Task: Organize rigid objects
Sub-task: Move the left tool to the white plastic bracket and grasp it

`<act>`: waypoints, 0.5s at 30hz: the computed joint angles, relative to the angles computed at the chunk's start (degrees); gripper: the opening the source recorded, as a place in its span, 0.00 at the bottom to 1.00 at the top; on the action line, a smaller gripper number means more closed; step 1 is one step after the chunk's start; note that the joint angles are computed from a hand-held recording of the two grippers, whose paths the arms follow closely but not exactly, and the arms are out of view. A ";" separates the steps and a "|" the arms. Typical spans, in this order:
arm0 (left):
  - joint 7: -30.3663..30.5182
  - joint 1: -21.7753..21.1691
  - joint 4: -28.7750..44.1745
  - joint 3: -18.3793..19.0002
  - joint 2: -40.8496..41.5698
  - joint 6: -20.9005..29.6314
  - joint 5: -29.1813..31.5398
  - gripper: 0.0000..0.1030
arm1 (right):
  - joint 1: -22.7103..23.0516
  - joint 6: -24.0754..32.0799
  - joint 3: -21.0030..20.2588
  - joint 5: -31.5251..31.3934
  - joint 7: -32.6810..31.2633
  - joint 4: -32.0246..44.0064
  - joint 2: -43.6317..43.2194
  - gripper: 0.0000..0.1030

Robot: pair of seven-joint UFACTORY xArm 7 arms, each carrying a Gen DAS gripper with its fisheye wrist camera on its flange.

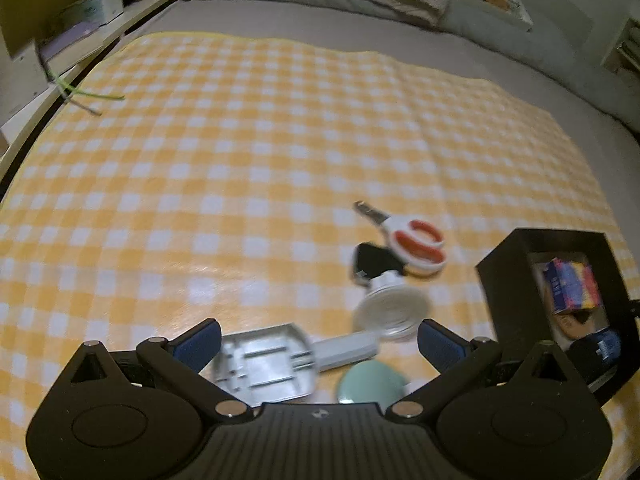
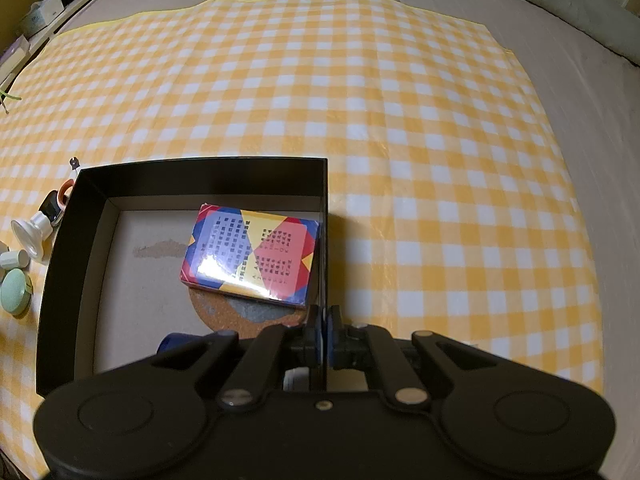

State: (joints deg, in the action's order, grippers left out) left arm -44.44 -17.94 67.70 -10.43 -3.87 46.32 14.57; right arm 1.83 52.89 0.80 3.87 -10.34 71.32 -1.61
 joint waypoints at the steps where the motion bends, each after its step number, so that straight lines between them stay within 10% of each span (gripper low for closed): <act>1: 0.13 0.07 -0.28 0.09 -0.26 0.39 -0.05 1.00 | 0.02 0.06 0.03 -0.04 0.04 0.06 -0.02 0.03; 15: 8.08 1.31 -4.89 1.14 -2.46 -1.08 -9.58 0.83 | 0.16 -0.01 0.16 -0.66 0.36 0.11 0.01 0.04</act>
